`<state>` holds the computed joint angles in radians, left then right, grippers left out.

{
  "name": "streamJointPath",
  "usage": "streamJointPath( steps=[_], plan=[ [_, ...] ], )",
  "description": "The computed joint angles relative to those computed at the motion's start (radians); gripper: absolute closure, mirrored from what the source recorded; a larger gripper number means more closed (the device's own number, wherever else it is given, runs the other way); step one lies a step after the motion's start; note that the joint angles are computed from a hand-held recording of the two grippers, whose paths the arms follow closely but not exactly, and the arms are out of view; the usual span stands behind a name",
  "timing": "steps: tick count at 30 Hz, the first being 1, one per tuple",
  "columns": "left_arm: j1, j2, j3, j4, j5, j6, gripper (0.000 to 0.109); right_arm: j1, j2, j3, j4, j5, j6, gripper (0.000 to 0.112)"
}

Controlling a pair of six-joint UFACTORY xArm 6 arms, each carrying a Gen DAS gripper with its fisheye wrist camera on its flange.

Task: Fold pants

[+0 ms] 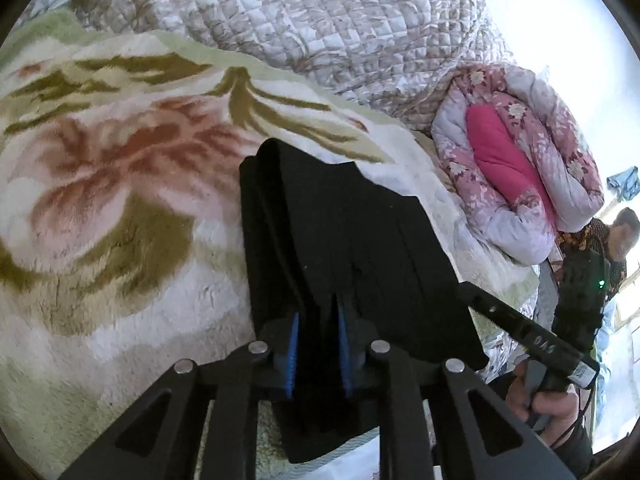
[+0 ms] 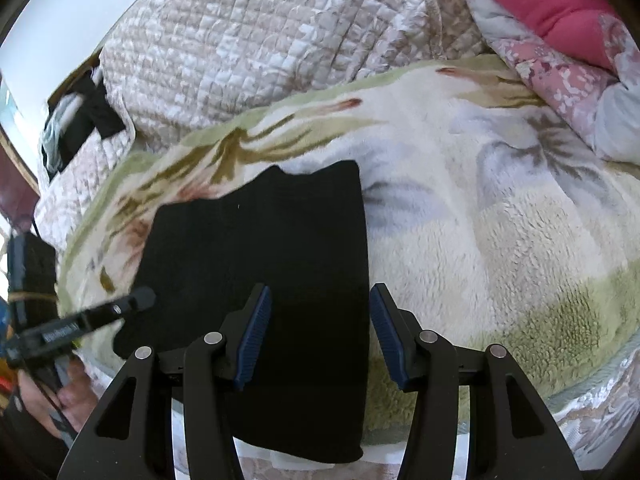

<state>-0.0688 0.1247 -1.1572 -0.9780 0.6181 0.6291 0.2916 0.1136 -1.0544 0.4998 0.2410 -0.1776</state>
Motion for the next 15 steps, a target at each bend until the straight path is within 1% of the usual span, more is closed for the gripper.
streamJointPath(
  steps=[1, 2, 3, 4, 5, 6, 7, 8, 9, 11, 12, 13, 14, 15],
  plan=[
    [0.002, -0.002, -0.001, 0.005, 0.003, -0.002, 0.087, 0.002, -0.007, 0.019, -0.069, -0.035, 0.040, 0.061],
    [0.004, -0.006, -0.002, 0.009, 0.005, -0.006, 0.087, 0.003, -0.017, 0.036, -0.109, -0.062, 0.059, 0.062],
    [0.005, -0.011, 0.000, 0.009, 0.001, -0.001, 0.087, 0.008, -0.025, 0.044, -0.108, -0.078, 0.052, 0.065],
    [0.000, -0.025, 0.010, 0.018, -0.029, -0.002, 0.087, 0.016, -0.032, 0.049, -0.064, -0.092, 0.008, 0.073],
    [-0.005, -0.042, 0.026, 0.022, -0.066, 0.008, 0.088, 0.023, -0.034, 0.051, -0.033, -0.101, -0.031, 0.078],
    [-0.012, -0.059, 0.040, 0.011, -0.103, 0.029, 0.089, 0.028, -0.034, 0.050, -0.032, -0.102, -0.046, 0.081],
    [-0.017, -0.072, 0.048, -0.011, -0.123, 0.057, 0.089, 0.037, -0.030, 0.043, -0.002, -0.089, -0.093, 0.085],
    [-0.020, -0.085, 0.054, -0.053, -0.128, 0.101, 0.089, 0.040, -0.024, 0.036, -0.008, -0.076, -0.098, 0.086],
    [-0.022, -0.094, 0.056, -0.097, -0.117, 0.150, 0.088, 0.039, -0.008, 0.020, -0.056, -0.045, -0.072, 0.086],
    [-0.036, -0.095, 0.057, -0.112, -0.107, 0.189, 0.088, 0.033, 0.019, -0.002, -0.160, 0.005, 0.003, 0.086],
    [-0.045, -0.085, 0.054, -0.072, -0.107, 0.170, 0.088, 0.033, 0.018, 0.002, -0.174, -0.009, 0.015, 0.086],
    [-0.054, -0.066, 0.047, 0.010, -0.107, 0.114, 0.088, 0.035, 0.012, 0.005, -0.158, -0.023, 0.000, 0.086],
    [-0.062, -0.042, 0.044, 0.089, -0.116, 0.057, 0.089, 0.038, 0.007, 0.011, -0.122, -0.040, -0.030, 0.086],
    [-0.063, -0.034, 0.045, 0.126, -0.120, 0.025, 0.089, 0.040, 0.003, 0.014, -0.081, -0.054, -0.058, 0.086]
  ],
)
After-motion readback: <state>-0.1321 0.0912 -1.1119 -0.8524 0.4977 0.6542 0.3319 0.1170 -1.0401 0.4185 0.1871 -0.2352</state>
